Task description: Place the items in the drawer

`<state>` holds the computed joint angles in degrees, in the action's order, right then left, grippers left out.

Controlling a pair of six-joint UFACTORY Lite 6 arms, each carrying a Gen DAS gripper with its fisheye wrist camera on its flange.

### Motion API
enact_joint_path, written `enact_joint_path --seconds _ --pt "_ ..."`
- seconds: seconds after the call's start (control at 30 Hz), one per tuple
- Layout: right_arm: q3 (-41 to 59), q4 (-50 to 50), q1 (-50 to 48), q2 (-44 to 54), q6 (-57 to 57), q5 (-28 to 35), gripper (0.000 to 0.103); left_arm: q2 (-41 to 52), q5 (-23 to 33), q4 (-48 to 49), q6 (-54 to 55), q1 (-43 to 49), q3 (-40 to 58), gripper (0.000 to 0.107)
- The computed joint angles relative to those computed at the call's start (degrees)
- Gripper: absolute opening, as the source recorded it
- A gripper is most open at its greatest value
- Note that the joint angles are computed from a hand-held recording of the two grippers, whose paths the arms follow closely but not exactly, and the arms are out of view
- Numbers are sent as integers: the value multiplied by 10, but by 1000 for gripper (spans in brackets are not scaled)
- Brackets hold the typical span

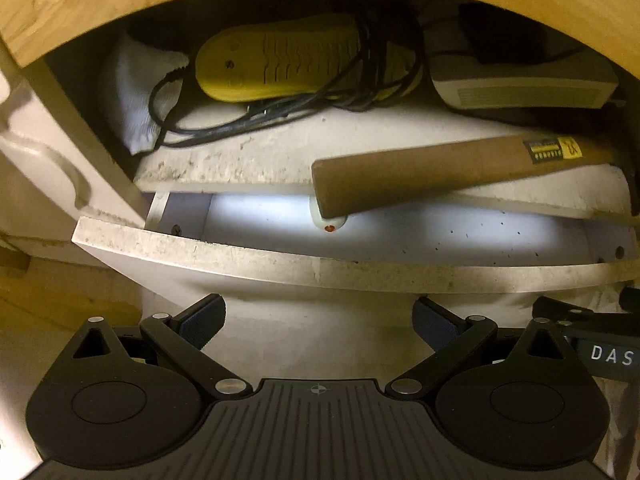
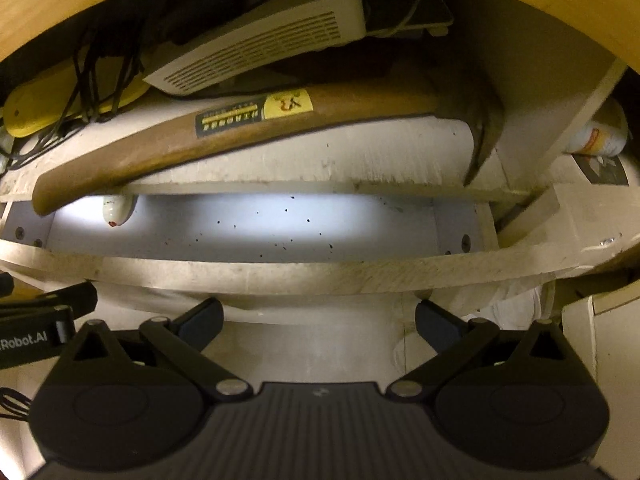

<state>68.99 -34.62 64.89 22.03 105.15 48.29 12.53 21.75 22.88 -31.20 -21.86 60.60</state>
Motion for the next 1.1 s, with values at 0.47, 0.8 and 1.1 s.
enact_joint_path --seconds 0.47,0.8,1.1 --pt "-15 -45 25 7 66 -3 103 -28 -38 95 -100 -4 -50 103" --pt "-38 -46 60 15 109 -8 103 -85 -59 139 -124 -6 -127 103" --pt "-39 -18 105 -3 135 32 103 -138 -38 224 -210 -23 -205 103"
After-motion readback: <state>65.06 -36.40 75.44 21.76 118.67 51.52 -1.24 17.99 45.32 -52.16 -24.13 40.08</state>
